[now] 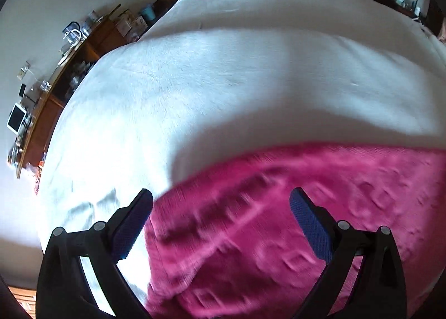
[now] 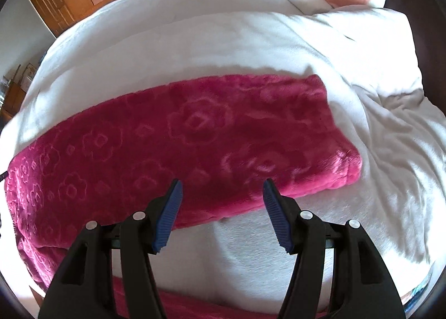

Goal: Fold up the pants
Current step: 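Open the right gripper to release the cuff and move the left tool toward the waistband, then grasp the waistband edge of the stacked pants with the left gripper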

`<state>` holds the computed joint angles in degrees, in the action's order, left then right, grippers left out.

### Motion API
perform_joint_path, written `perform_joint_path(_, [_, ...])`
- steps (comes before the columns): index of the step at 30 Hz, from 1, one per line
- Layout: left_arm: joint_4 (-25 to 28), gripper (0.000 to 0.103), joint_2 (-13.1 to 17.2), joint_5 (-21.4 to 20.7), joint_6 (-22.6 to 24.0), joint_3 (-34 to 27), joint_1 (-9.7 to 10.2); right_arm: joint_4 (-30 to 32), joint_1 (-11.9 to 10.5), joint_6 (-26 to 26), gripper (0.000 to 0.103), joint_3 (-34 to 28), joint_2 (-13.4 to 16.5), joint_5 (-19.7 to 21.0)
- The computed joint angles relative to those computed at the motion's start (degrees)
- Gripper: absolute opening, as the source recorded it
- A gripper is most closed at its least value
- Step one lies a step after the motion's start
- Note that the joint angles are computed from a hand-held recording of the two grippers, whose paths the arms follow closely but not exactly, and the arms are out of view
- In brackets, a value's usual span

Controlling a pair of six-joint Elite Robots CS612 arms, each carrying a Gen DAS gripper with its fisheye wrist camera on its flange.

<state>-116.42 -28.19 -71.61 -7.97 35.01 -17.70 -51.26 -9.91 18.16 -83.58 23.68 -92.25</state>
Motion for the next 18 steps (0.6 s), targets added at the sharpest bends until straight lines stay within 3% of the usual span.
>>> perform_joint_path(9, [10.06,0.098,9.39,-4.93,4.5,-15.67,1.96,-0.4,1.01,1.47,0.061,2.69,-1.03,-1.89])
perform_joint_path(11, [10.91,0.089,10.41,-6.71,5.54,-17.49,2.25,-0.58,1.12,1.33,0.061,3.18,-1.17,-2.13])
perform_joint_path(15, [15.69,0.048,13.42,-12.96,6.77,-24.18,2.86,-1.08,1.01,1.58,0.061,4.02,-1.32,-2.2])
perform_joint_path(18, [15.37,0.034,12.98,-13.5,8.18,-23.76,2.77,-2.03,0.16,3.48,0.061,4.82,-1.42,-0.97])
